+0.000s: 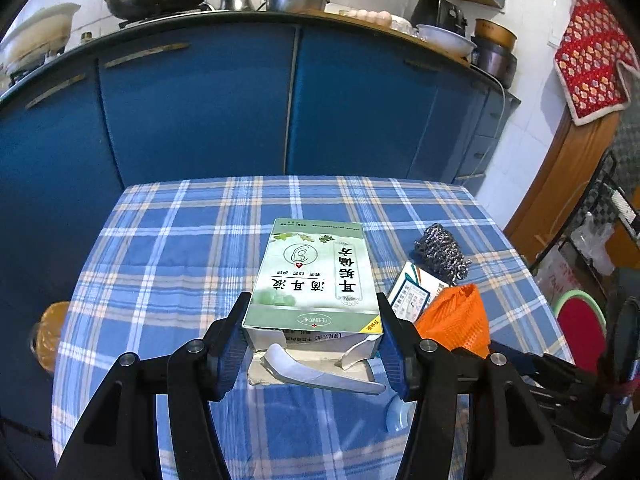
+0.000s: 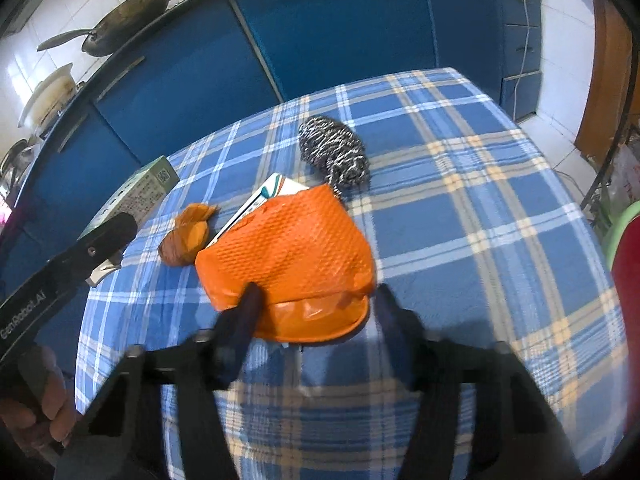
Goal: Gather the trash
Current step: 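Grasp the green-and-white box with the left gripper while the right grasps the orange glove, then carry the box and orange glove to the bucket and open both grippers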
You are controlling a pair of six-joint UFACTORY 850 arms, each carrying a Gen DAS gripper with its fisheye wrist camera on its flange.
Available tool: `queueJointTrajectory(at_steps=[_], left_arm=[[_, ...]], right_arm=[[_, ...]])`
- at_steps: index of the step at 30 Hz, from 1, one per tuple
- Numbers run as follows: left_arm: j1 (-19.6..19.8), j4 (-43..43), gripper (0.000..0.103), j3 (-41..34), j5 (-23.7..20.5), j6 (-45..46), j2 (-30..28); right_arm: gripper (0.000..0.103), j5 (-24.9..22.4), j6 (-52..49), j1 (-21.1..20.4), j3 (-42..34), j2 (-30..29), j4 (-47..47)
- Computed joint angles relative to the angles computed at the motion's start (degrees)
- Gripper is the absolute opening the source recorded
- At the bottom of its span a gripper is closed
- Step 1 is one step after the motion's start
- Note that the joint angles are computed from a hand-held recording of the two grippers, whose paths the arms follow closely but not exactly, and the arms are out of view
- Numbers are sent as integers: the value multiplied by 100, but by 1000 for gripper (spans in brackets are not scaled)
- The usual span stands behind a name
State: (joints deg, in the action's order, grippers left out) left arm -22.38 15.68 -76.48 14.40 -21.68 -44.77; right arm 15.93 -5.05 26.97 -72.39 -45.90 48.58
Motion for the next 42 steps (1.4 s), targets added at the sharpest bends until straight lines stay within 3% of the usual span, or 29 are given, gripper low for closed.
queueJointTrajectory(at_steps=[5, 8, 23, 42], left_arm=[[9, 212, 59, 226, 153, -227, 128], [-2, 291, 59, 393, 261, -309, 240], [-194, 324, 59, 1079, 677, -202, 795], [-737, 647, 59, 1275, 770, -297, 1064]], right_arm=[[17, 121, 345, 58, 156, 101, -377], [8, 299, 442, 122, 325, 229, -433], [5, 1263, 765, 466, 1549, 1223, -347], [5, 2265, 1131, 643, 3000, 2308, 195]])
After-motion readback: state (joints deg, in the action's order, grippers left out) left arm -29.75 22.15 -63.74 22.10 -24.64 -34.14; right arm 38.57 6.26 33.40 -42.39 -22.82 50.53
